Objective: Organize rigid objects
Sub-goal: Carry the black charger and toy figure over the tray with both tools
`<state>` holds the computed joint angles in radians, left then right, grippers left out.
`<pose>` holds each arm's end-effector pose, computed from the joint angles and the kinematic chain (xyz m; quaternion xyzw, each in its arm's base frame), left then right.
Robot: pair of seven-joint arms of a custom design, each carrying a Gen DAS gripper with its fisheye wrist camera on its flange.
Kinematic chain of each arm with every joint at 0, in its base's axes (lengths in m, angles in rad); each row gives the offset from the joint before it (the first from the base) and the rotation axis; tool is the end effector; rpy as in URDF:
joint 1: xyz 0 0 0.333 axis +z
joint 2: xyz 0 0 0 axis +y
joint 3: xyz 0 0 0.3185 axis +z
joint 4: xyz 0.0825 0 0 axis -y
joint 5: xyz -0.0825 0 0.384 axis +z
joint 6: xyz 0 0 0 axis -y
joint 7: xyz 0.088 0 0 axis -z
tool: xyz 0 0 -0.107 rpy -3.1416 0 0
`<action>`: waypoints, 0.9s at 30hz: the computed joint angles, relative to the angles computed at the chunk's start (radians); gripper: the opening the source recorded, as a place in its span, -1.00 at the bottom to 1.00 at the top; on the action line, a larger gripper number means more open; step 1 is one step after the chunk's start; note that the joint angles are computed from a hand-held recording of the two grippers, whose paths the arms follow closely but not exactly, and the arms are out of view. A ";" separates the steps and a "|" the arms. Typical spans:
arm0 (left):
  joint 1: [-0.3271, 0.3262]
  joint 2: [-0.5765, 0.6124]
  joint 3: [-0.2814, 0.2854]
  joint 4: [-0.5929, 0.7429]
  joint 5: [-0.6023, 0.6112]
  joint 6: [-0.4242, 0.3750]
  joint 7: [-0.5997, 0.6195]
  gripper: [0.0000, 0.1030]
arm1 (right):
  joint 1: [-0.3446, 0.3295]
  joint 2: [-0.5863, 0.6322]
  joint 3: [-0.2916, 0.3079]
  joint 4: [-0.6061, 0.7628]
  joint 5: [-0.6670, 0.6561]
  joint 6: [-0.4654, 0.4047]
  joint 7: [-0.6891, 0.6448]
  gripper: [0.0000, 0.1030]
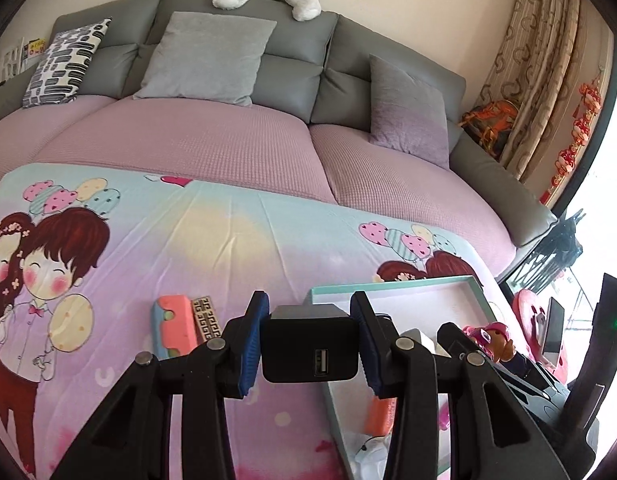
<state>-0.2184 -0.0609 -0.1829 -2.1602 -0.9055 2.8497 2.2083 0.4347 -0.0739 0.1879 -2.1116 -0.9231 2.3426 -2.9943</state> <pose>0.5344 -0.1828 0.4975 -0.5504 0.7189 -0.4136 0.0956 0.4592 0.3168 0.4867 -0.4600 0.7967 -0.2915 0.2621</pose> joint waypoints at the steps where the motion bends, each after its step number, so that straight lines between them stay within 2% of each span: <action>1: -0.002 0.007 -0.005 0.005 0.020 -0.001 -0.016 -0.15 | -0.003 -0.013 -0.004 -0.016 0.008 -0.001 0.009 0.60; 11: -0.023 0.100 -0.049 0.087 0.152 0.015 -0.150 -0.15 | -0.035 -0.065 -0.002 -0.079 0.067 -0.015 0.014 0.60; 16: -0.029 0.133 -0.076 0.082 0.142 0.058 -0.124 -0.15 | -0.041 -0.063 -0.002 -0.085 0.102 -0.021 0.003 0.60; 19: -0.041 0.154 -0.079 0.073 0.215 0.095 -0.170 -0.15 | -0.043 -0.062 -0.005 -0.092 0.132 -0.018 -0.019 0.60; 22: -0.029 0.168 -0.099 0.079 0.172 0.091 -0.133 -0.15 | -0.043 -0.056 -0.008 -0.092 0.161 -0.024 -0.043 0.60; 25: -0.050 0.173 -0.078 0.064 0.301 0.113 -0.234 -0.15 | -0.045 -0.054 -0.012 -0.097 0.188 -0.018 -0.061 0.60; 27: -0.042 0.169 -0.082 0.055 0.314 0.104 -0.250 -0.15 | -0.046 -0.052 -0.015 -0.101 0.204 -0.012 -0.070 0.60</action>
<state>-0.2605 0.1081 -0.2648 -2.1050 -0.5920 2.9539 1.9579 0.3883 -0.1259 0.1731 -2.2125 -0.7196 2.3304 -3.0643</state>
